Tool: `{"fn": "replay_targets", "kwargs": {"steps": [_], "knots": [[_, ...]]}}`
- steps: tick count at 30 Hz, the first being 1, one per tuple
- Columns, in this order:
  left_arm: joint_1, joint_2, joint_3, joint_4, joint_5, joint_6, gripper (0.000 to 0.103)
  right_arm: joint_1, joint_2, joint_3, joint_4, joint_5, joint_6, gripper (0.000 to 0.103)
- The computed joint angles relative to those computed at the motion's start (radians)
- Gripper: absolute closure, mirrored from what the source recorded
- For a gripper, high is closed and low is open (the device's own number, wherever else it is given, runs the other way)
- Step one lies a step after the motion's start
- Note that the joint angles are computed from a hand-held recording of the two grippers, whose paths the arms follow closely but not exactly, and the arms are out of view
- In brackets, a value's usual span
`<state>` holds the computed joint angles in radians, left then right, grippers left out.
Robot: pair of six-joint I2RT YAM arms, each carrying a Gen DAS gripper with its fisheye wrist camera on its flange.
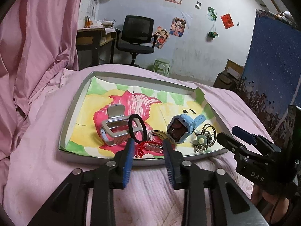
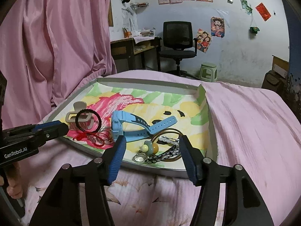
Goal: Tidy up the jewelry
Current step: 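Open both tools to release bracelet and ring in the tray, then lift away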
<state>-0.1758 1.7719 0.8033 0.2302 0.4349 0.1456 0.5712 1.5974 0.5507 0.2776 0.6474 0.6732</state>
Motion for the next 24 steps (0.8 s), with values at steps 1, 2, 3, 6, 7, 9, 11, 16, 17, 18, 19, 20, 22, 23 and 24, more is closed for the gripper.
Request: {"fn": "replay_targets", "kwargs": {"steps": [1,2,3,6,7,9,11,16,17,18,19,20,22,23,24], "knots": [[0.002,-0.003,-0.005,0.01,0.0,-0.005,0.065,0.0,-0.002,0.002,-0.005,0.005,0.002,0.047],[0.007,-0.009,-0.014,0.023,0.003,-0.01,0.06,0.004,-0.007,-0.001,-0.006,0.013,0.007,0.046],[0.009,-0.013,-0.02,0.032,0.002,-0.014,0.057,0.007,-0.012,-0.006,-0.007,0.02,0.013,0.044],[0.019,-0.028,-0.043,0.071,0.002,-0.028,0.048,0.013,-0.018,-0.004,-0.013,0.038,0.022,0.04],[0.022,-0.03,-0.048,0.079,0.002,-0.029,0.046,0.016,-0.022,-0.005,-0.016,0.047,0.025,0.039],[0.025,-0.035,-0.059,0.097,-0.001,-0.035,0.041,0.023,-0.028,-0.004,-0.021,0.063,0.032,0.036],[0.027,-0.044,-0.078,0.129,-0.012,-0.045,0.029,0.031,-0.036,-0.006,-0.025,0.081,0.04,0.031],[0.038,-0.074,-0.129,0.206,-0.033,-0.067,0.013,0.049,-0.056,-0.019,-0.025,0.119,0.067,0.018],[0.041,-0.08,-0.139,0.221,-0.039,-0.07,0.011,0.053,-0.058,-0.02,-0.025,0.128,0.07,0.014],[0.044,-0.086,-0.148,0.232,-0.043,-0.073,0.01,0.059,-0.063,-0.024,-0.024,0.14,0.073,0.011],[0.045,-0.09,-0.154,0.24,-0.046,-0.074,0.008,0.062,-0.064,-0.024,-0.022,0.146,0.075,0.011],[0.047,-0.094,-0.161,0.248,-0.049,-0.075,0.006,0.067,-0.068,-0.028,-0.02,0.152,0.078,0.01],[0.055,-0.11,-0.184,0.275,-0.055,-0.079,0.004,0.077,-0.075,-0.031,-0.02,0.17,0.085,0.007],[0.059,-0.117,-0.194,0.288,-0.055,-0.081,0.002,0.085,-0.08,-0.033,-0.021,0.183,0.088,0.003],[0.063,-0.124,-0.205,0.302,-0.053,-0.082,0.002,0.093,-0.086,-0.038,-0.018,0.196,0.09,0.001]]}}
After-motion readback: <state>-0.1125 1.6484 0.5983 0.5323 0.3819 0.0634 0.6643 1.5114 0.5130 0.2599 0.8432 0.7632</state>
